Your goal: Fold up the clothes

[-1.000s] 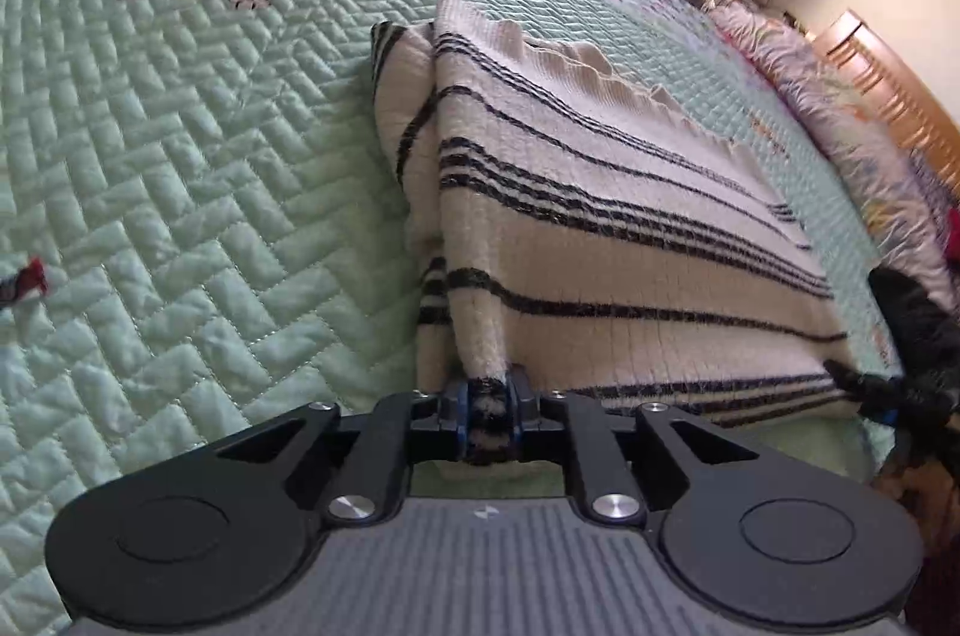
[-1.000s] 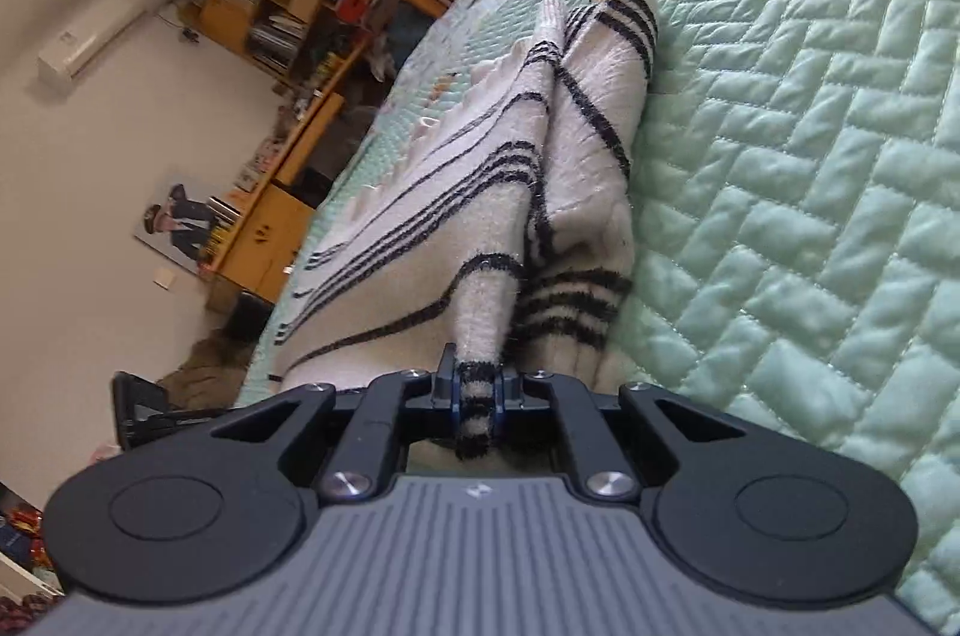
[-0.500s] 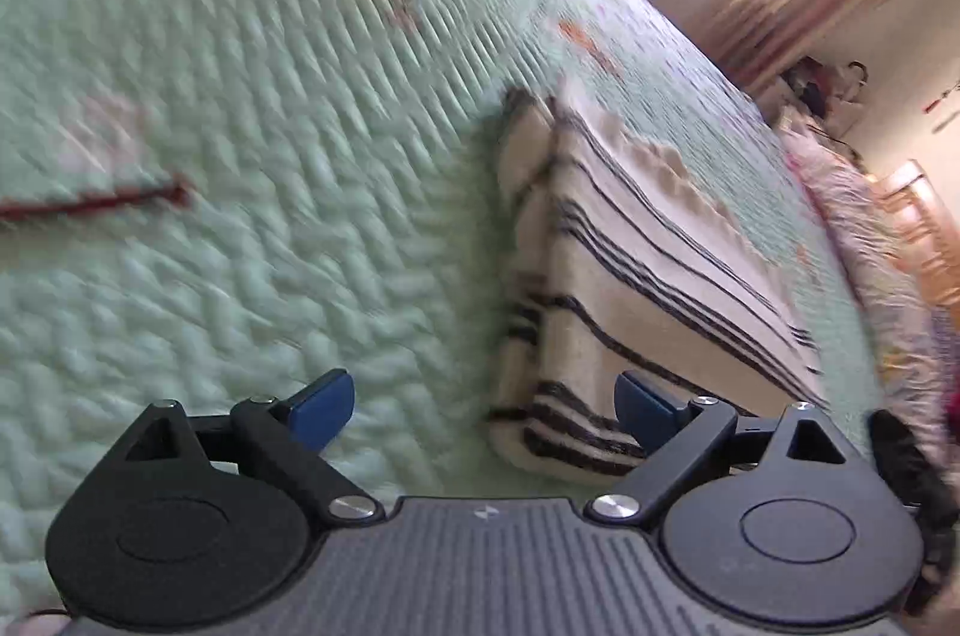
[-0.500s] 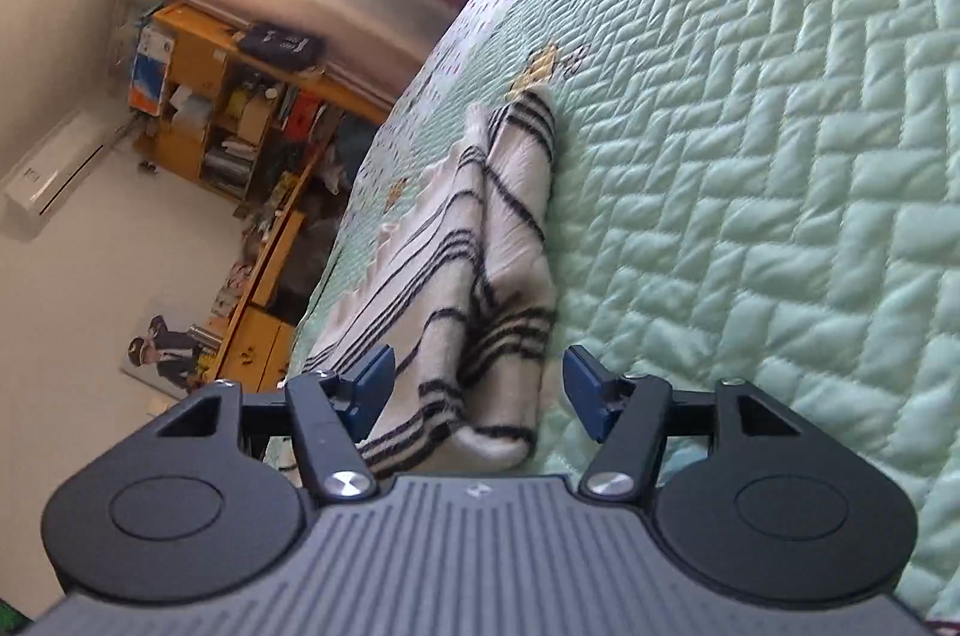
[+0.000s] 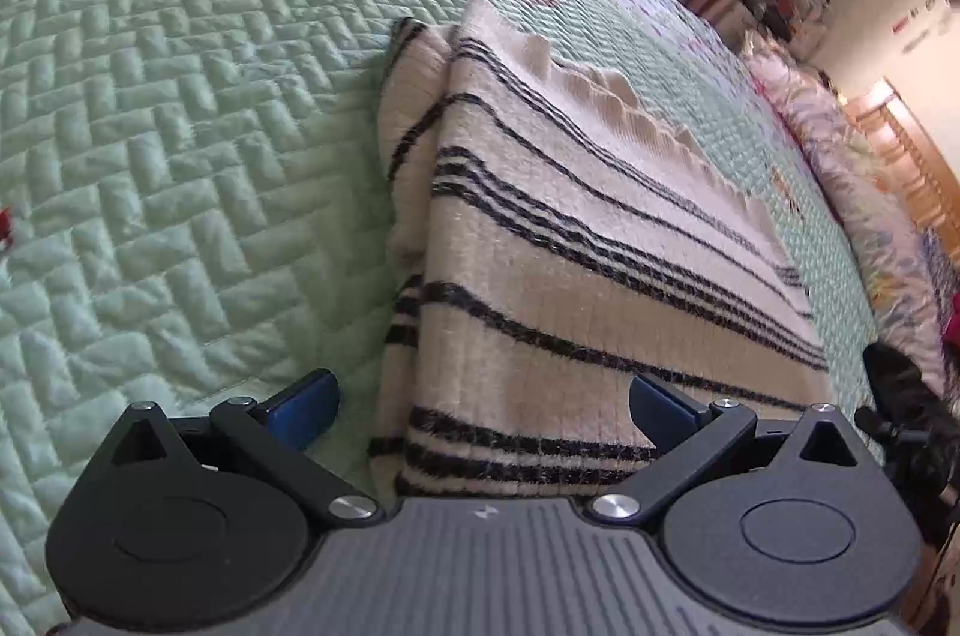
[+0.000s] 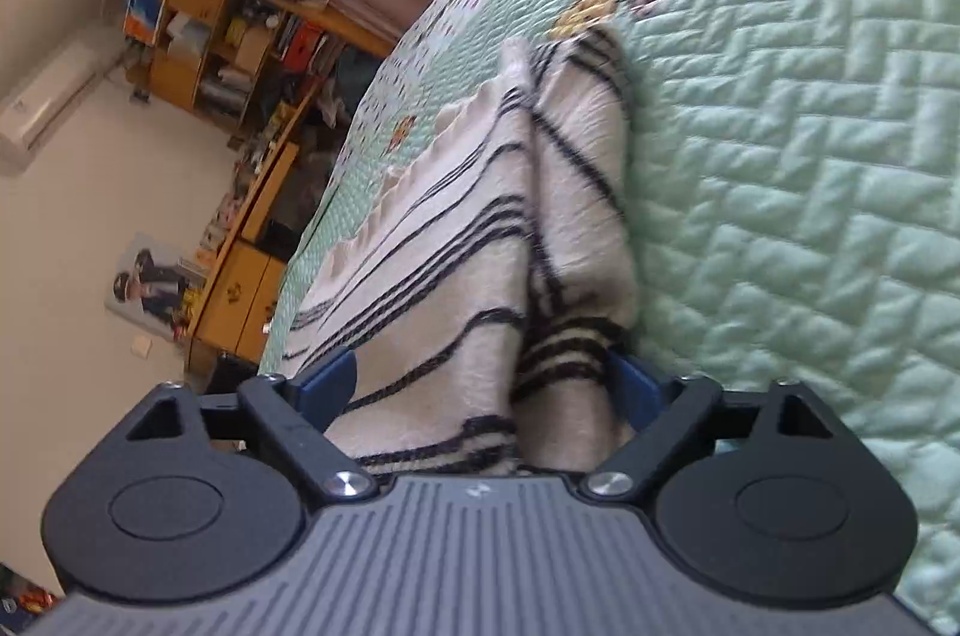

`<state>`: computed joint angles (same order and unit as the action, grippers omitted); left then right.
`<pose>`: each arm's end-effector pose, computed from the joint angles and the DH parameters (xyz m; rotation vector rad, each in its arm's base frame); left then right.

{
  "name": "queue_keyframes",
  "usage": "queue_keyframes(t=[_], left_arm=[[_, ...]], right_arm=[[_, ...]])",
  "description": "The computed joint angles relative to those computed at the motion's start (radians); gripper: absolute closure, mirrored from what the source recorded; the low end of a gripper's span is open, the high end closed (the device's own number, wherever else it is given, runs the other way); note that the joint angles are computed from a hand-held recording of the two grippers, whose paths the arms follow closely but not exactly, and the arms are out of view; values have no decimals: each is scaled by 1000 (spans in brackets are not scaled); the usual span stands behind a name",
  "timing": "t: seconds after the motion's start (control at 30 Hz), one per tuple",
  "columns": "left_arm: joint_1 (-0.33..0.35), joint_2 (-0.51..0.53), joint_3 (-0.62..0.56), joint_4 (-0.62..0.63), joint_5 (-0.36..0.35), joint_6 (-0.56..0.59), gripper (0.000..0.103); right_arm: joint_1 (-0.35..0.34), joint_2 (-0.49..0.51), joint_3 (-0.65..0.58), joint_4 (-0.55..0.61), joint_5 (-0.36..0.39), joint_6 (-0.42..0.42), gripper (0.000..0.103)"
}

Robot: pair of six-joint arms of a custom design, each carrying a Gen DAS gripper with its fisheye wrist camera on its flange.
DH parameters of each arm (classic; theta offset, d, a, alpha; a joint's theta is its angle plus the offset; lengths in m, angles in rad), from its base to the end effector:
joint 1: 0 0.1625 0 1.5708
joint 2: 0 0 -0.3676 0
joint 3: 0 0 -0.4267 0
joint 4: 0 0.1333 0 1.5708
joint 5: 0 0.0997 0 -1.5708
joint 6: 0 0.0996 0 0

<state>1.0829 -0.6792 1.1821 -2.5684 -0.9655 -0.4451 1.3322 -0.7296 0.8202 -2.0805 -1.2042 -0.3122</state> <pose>-0.2009 -0.7838 0.1630 -0.1525 2.6584 -0.9715 -0.0314 -0.8444 0.3246 -0.2146 2.8109 -0.7185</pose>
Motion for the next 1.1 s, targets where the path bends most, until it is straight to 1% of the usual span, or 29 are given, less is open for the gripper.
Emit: queue_keyframes(t=[0.1, 0.2, 0.27, 0.33, 0.43, 0.5, 0.53, 0.57, 0.6, 0.63, 0.67, 0.7, 0.73, 0.8, 0.87, 0.93, 1.0, 1.1], left_arm=[[14, -1, -1, -25, -50, 20, 1], [32, -5, 8, -71, -106, 34, 1], [36, 8, -5, -82, -120, 63, 1], [32, 36, -42, -68, -113, 101, 1], [20, 83, -104, -34, -77, 119, 1], [14, 105, -133, -20, -50, 116, 1], [9, 113, -144, -10, -29, 109, 2], [-2, 118, -149, 10, 10, 108, 8], [-18, 127, -161, 45, 71, 121, 24], [-32, 139, -177, 76, 120, 143, 32], [-40, 140, -178, 83, 128, 154, 51], [-42, 134, -176, 87, 115, 145, 68], [-47, 129, -174, 87, 116, 133, 70], [-59, 121, -169, 79, 136, 113, 76], [-69, 103, -144, 46, 137, 104, 78], [-82, 75, -101, 7, 136, 108, 79], [-94, 40, -51, -13, 130, 101, 80], [-111, -27, 38, 16, 120, 41, 80]], right_arm=[[-13, 14, -37, 93, 63, -6, 14], [-33, 17, -57, 135, 107, -1, 23], [-41, 41, -98, 181, 136, -18, 23], [-48, 68, -144, 230, 164, -37, 23], [-32, 126, -228, 264, 160, -40, 22], [-26, 139, -233, 235, 164, -15, 24], [-21, 132, -217, 213, 145, -12, 27], [-16, 123, -200, 190, 122, -12, 41], [-11, 104, -166, 160, 91, -15, 73], [-6, 85, -130, 128, 58, -19, 83], [-1, 66, -97, 98, 25, -24, 83], [4, 48, -64, 68, -8, -29, 84], [8, 27, -27, 39, -16, -33, 84], [4, -6, 26, 24, 38, -19, 86], [-1, -28, 55, 20, 100, 4, 86], [-6, -42, 69, 17, 154, 29, 86], [-13, -63, 90, 19, 190, 33, 86], [-30, -102, 119, 58, 225, 32, 86]])
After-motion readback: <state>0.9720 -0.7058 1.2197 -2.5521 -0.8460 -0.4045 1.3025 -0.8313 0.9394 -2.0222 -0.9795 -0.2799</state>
